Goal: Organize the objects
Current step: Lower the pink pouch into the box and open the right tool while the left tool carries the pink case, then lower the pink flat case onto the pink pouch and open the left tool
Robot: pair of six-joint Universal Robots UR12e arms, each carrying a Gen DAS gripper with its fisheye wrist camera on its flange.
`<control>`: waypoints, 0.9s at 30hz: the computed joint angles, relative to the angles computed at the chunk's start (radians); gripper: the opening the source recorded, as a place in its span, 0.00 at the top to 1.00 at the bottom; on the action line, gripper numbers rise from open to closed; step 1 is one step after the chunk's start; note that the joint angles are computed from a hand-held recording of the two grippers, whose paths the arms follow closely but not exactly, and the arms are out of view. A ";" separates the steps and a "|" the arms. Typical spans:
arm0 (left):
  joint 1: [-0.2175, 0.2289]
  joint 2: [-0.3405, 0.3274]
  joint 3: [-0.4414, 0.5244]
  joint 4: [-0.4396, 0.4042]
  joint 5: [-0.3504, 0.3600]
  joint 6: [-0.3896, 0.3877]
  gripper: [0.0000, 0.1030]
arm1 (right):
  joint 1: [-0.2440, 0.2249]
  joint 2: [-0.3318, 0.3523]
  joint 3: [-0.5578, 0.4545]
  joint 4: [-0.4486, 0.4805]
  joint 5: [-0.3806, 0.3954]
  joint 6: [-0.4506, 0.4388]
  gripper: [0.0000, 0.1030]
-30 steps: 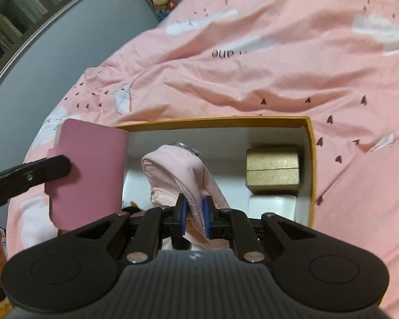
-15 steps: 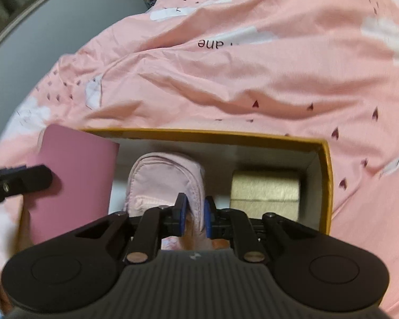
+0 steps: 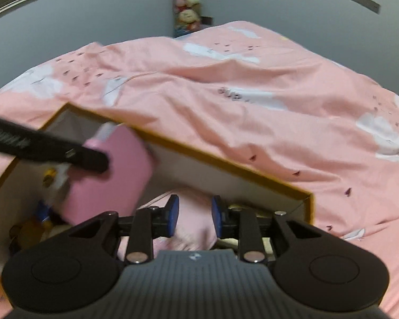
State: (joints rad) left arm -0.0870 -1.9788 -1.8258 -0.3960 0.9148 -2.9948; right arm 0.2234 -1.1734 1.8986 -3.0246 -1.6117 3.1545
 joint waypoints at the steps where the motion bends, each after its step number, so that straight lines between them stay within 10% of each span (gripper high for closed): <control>1: 0.001 0.000 0.000 -0.002 -0.003 -0.004 0.80 | -0.003 -0.005 0.000 0.027 0.029 -0.013 0.73; 6: 0.014 0.005 0.003 -0.026 -0.054 -0.014 0.80 | -0.003 -0.021 0.001 0.168 0.099 -0.069 0.72; 9: 0.019 0.007 0.009 -0.045 -0.075 -0.011 0.80 | 0.008 -0.031 0.010 0.193 0.086 -0.115 0.54; 16: 0.016 0.011 0.010 -0.072 -0.091 0.010 0.80 | 0.018 -0.007 0.000 0.226 0.034 -0.171 0.57; 21: 0.015 0.008 0.018 -0.119 -0.105 0.025 0.80 | 0.002 -0.016 0.009 0.224 0.072 -0.211 0.85; 23: 0.013 0.003 0.025 -0.138 -0.114 0.029 0.80 | 0.024 -0.010 0.007 0.205 -0.042 -0.233 1.00; 25: 0.009 0.000 0.028 -0.147 -0.113 0.033 0.80 | 0.029 0.005 0.011 0.160 -0.136 -0.244 1.00; 27: 0.006 -0.002 0.031 -0.160 -0.118 0.039 0.80 | 0.000 -0.008 0.018 0.172 -0.063 -0.160 1.00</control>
